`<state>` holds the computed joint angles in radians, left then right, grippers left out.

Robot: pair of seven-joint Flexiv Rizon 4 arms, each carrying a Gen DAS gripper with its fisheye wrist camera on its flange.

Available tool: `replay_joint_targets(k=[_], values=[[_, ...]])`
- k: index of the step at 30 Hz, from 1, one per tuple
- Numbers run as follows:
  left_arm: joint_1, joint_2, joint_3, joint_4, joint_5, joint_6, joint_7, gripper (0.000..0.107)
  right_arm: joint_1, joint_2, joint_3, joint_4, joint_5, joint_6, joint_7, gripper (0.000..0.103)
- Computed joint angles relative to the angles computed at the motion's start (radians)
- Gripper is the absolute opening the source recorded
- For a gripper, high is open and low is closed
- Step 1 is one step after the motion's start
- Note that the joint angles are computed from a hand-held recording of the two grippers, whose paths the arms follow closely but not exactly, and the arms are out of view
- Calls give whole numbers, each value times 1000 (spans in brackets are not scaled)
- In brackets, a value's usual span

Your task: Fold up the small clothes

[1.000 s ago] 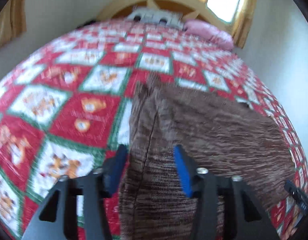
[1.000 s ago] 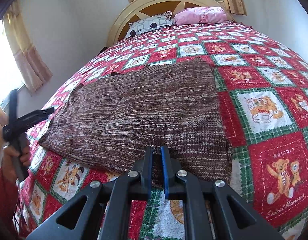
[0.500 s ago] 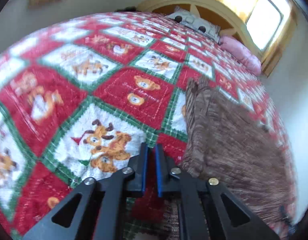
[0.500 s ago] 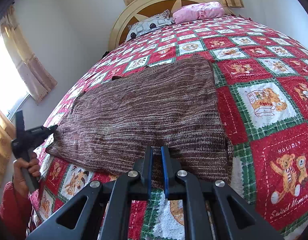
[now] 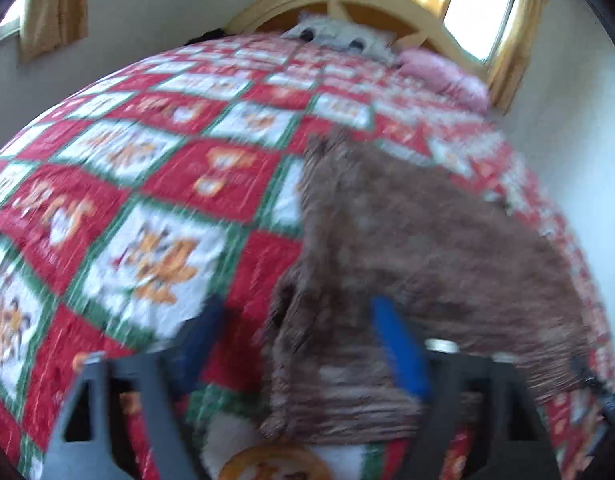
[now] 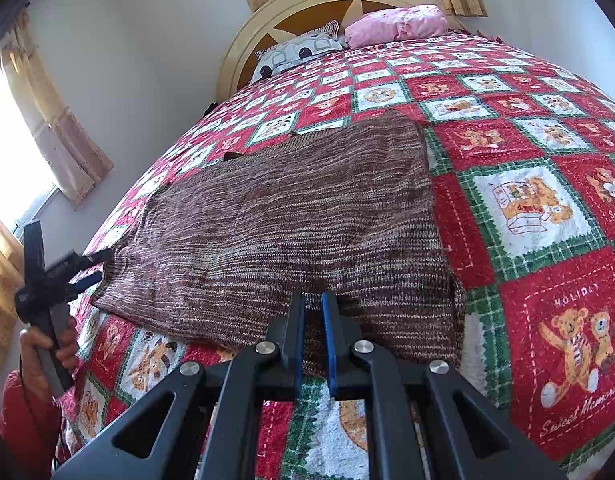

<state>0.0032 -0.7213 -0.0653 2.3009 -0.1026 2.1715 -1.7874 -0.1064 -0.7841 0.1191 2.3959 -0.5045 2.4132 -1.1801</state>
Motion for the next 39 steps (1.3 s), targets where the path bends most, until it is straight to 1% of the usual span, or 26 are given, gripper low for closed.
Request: replay_joint_targets(k=[1,2,3,4,5,7,8,9,13,14,16,17,18,19,20,21,22,23,25,27,30,32,34,35,38,39], values=[[-14,2,28,5,21,21,-44,48,1,0,-1,-1,1,0,-1,9],[0,-3,51,-4,108,36,-120,12,0,0,-1,-1,0,1,-1,9],[42,-3,65,-26,249,13,-223,12,-1,-1,0,-1,-1,1,0,9],[91,-14,47,-31,326,30,-275,11,0,-1,0,0,0,2,0,9],[144,-29,0,-15,337,70,-261,10,0,-1,-1,0,0,2,0,9],[219,-52,-112,41,242,141,-140,8,-3,-3,2,0,-4,5,3,9],[225,-58,-123,55,227,168,-124,7,-7,-3,3,0,-8,7,6,9],[210,-56,-101,54,247,176,-148,6,-8,-4,3,1,-10,8,7,9],[199,-67,-86,56,303,247,-139,5,-9,-5,2,0,-14,11,11,9],[192,-72,-78,60,326,291,-128,5,-9,-5,1,0,-15,11,11,9],[136,-60,-38,76,275,317,-114,4,-9,-5,0,0,-16,12,12,9],[118,-47,-44,93,196,292,-82,3,-9,-5,0,0,-16,12,13,9],[128,-33,-55,99,155,227,-88,3,-11,-6,1,0,-18,12,14,9],[165,-30,-64,89,179,156,-153,2,-11,-6,1,0,-19,13,16,9],[215,-38,-93,88,211,148,-183,3,-9,-6,0,0,-17,13,16,9],[250,-49,-93,78,279,156,-244,3,-9,-5,0,0,-17,13,15,9],[257,-47,-98,80,283,151,-240,3,-9,-5,0,0,-17,13,16,9],[237,-40,-95,89,247,159,-211,3,-10,-6,0,1,-18,15,16,9],[203,-28,-73,91,236,165,-199,4,-10,-6,-1,1,-19,15,17,9],[210,-20,-78,96,255,159,-197,11,-9,-6,-1,1,-18,14,17,9],[251,-26,-106,99,308,179,-220,38,-10,-6,-1,1,-19,16,17,9],[266,-36,-118,87,327,191,-236,73,-10,-6,-1,1,-19,18,16,9],[262,-21,-123,66,323,162,-237,84,-5,-5,-3,3,-13,19,12,9],[273,-20,-137,42,337,141,-235,86,2,-3,-5,4,-4,19,8,9],[300,-2,-179,-7,336,27,-237,86,8,-1,-6,6,7,19,3,9],[320,-11,-201,-20,349,22,-242,86,6,-1,-4,6,5,19,5,9]])
